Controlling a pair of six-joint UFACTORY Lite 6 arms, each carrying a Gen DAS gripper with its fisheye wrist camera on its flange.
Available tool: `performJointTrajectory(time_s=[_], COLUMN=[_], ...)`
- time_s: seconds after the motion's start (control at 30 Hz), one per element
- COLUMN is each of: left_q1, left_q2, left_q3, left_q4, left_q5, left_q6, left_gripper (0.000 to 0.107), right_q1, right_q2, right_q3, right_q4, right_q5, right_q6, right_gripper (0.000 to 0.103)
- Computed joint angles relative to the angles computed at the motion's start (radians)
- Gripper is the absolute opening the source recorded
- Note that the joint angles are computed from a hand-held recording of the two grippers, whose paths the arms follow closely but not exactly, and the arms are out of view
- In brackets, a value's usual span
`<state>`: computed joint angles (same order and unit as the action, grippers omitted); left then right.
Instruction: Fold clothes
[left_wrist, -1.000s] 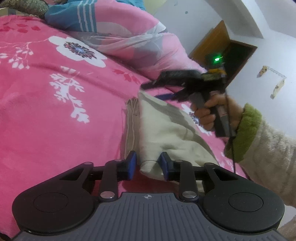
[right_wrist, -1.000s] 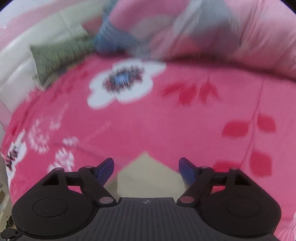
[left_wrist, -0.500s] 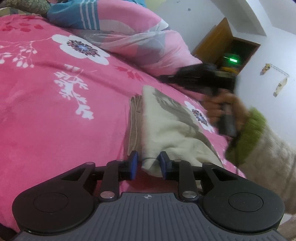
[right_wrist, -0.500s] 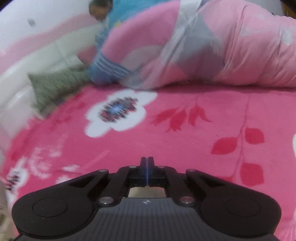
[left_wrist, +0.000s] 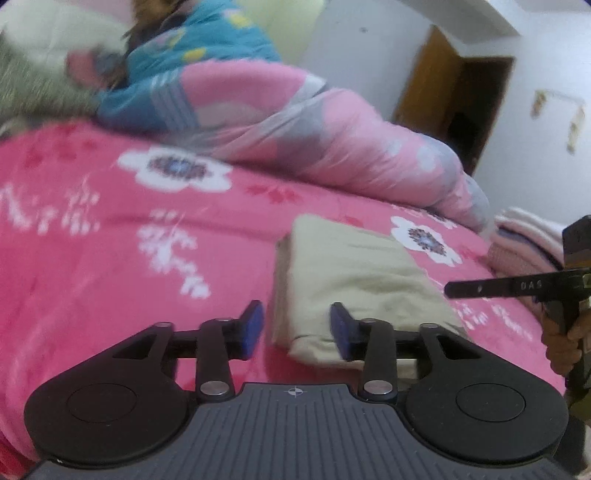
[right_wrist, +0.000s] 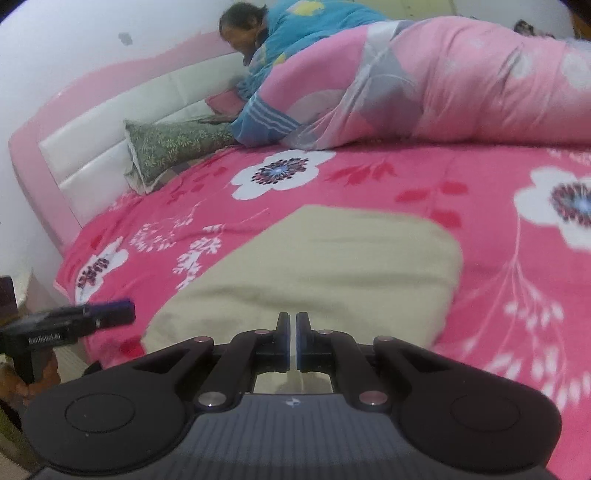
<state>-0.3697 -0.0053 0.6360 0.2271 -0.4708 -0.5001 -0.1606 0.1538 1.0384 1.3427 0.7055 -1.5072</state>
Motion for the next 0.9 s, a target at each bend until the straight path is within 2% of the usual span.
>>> performJointTrajectory(time_s=[0.03, 0.1, 0.13, 0.23, 0.3, 0.33, 0.37, 0.4, 0.5, 0.7, 0.8, 0.9], left_q1=[-0.024, -0.063, -0.078, -0.1, -0.09, -0.084, -0.079, -0.073, -0.064, -0.025, 0.001, 0.017], left_q2=[0.001, 0.028, 0.05, 0.108, 0.118, 0.121, 0.124, 0.127, 0.132, 0.144, 0.128, 0.123], left_q3=[0.016, 0.058, 0.078, 0.118, 0.109, 0.107, 0.104, 0.101, 0.097, 0.097, 0.079, 0.068], left_q4=[-0.044, -0.125, -0.167, -0.277, -0.244, -0.23, -0.217, -0.203, -0.196, 0.003, 0.14, 0.213], left_q5=[0.023, 0.068, 0.079, 0.119, 0.117, 0.114, 0.11, 0.106, 0.098, 0.083, 0.043, -0.001], left_q6=[0.048, 0.12, 0.15, 0.193, 0.103, 0.073, 0.043, 0.013, -0.012, -0.203, -0.337, -0.42], left_gripper=[0.051, 0.051, 0.051, 0.051, 0.051, 0.051, 0.051, 0.051, 0.05, 0.05, 0.051, 0.051], right_q1=[-0.009, 0.011, 0.023, 0.121, 0.183, 0.204, 0.211, 0.217, 0.196, 0.113, 0.082, 0.07], right_q2=[-0.011, -0.01, -0.008, -0.007, 0.034, 0.066, 0.065, 0.062, -0.004, -0.01, -0.069, -0.095], right_q3=[-0.021, -0.022, -0.021, -0.016, 0.021, 0.049, 0.046, 0.043, -0.029, -0.111, -0.155, -0.173], right_q4=[0.01, 0.01, 0.009, 0.057, 0.03, -0.015, -0.038, -0.062, -0.028, -0.005, 0.023, 0.1], right_q5=[0.028, 0.055, 0.067, -0.041, -0.115, -0.134, -0.134, -0.133, -0.078, 0.027, 0.124, 0.126], right_q6=[-0.017, -0.05, -0.065, -0.191, -0.217, -0.193, -0.18, -0.164, -0.267, -0.341, -0.366, -0.391], right_gripper=[0.01, 0.051, 0.053, 0.053, 0.048, 0.04, 0.006, 0.004, 0.003, 0.003, 0.004, 0.005])
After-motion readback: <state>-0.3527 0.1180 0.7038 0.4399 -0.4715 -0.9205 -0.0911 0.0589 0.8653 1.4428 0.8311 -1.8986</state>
